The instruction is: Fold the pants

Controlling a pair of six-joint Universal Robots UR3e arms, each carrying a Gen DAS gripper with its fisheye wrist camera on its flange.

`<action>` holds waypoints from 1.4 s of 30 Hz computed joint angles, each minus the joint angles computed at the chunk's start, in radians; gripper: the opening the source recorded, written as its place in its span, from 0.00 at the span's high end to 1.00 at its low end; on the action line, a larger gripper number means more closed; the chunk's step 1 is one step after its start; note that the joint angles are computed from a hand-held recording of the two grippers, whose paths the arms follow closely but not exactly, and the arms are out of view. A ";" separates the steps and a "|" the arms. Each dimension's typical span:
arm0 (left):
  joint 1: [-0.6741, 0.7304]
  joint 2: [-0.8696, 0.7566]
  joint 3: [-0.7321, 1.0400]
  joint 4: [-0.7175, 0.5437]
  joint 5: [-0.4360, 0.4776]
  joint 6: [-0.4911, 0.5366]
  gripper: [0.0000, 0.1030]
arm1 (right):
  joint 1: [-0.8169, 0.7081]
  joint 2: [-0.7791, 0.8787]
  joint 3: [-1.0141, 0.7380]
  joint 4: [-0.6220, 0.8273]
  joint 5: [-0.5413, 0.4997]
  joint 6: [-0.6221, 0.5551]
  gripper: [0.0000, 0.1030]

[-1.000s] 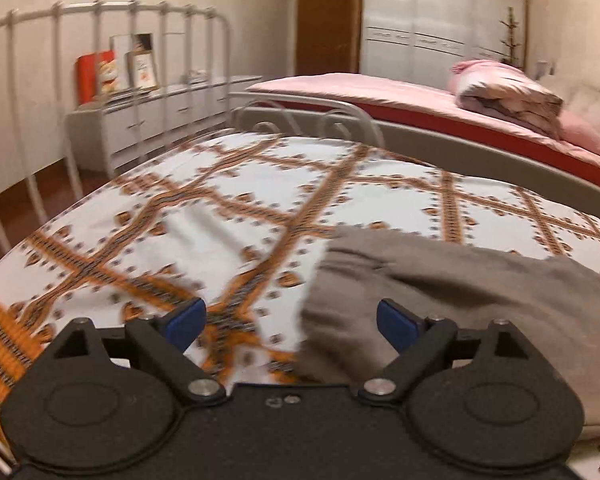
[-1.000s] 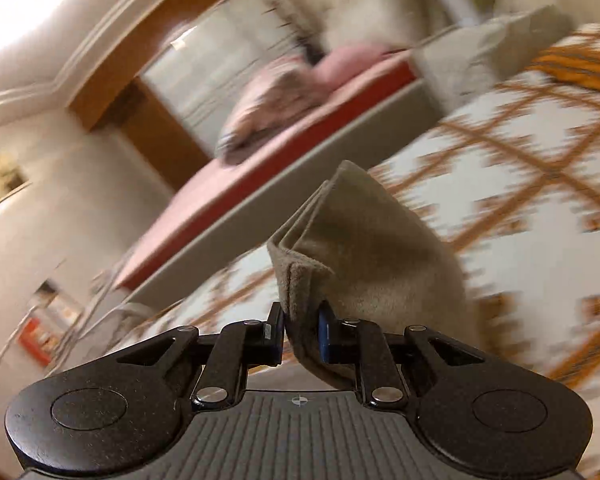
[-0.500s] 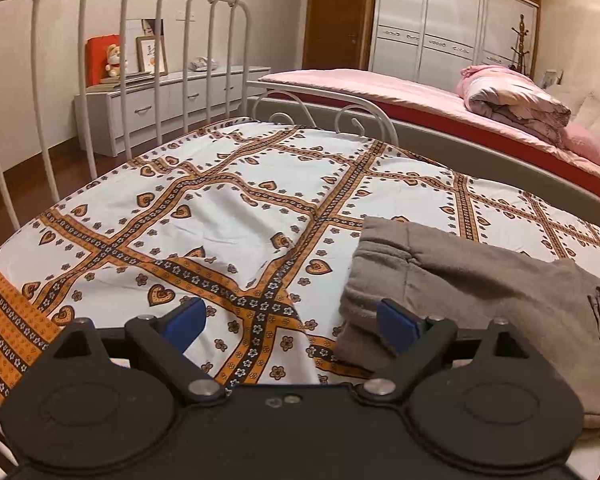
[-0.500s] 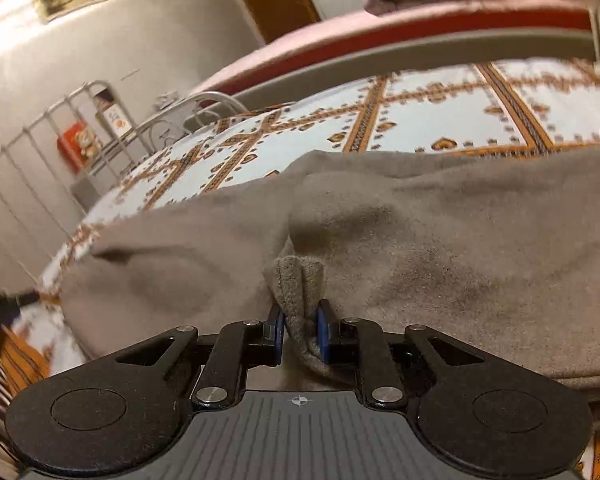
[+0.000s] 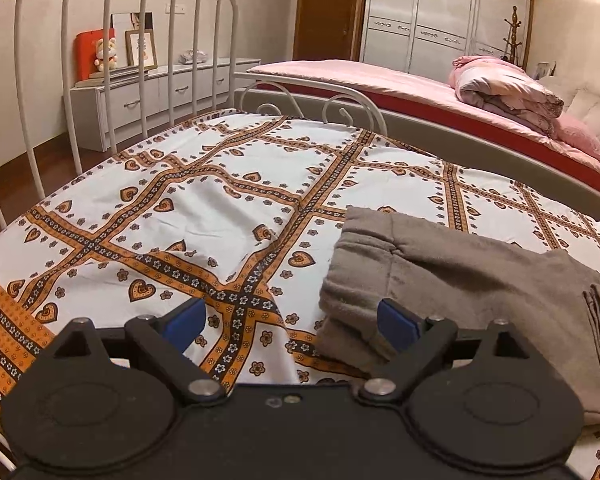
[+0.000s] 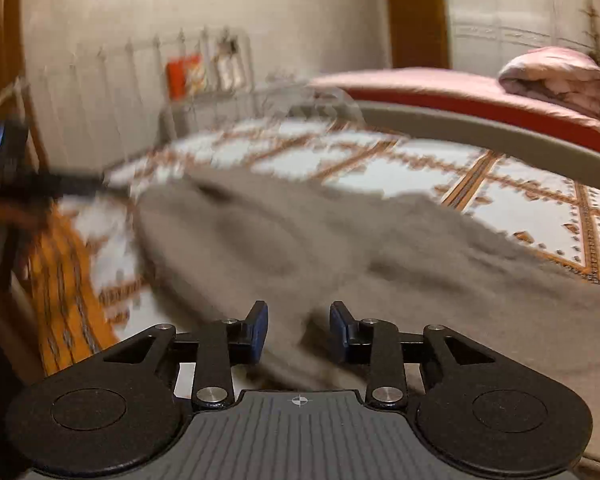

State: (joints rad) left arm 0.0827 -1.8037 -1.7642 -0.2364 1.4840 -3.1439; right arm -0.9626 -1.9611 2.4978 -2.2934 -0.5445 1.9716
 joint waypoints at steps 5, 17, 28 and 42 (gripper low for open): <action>-0.006 -0.003 0.008 -0.023 -0.002 0.019 0.16 | 0.121 0.292 -0.019 -0.683 -0.192 0.630 0.67; -0.030 -0.037 0.044 -0.041 0.005 0.036 0.14 | -0.282 0.010 -0.209 0.212 -0.077 0.188 0.68; -0.106 -0.108 0.133 -0.053 0.060 0.028 0.14 | -0.268 0.369 -0.386 -0.155 -0.213 0.488 0.68; -0.133 -0.135 0.177 -0.100 0.085 0.048 0.13 | -0.151 0.561 -0.571 -0.287 -0.264 0.529 0.67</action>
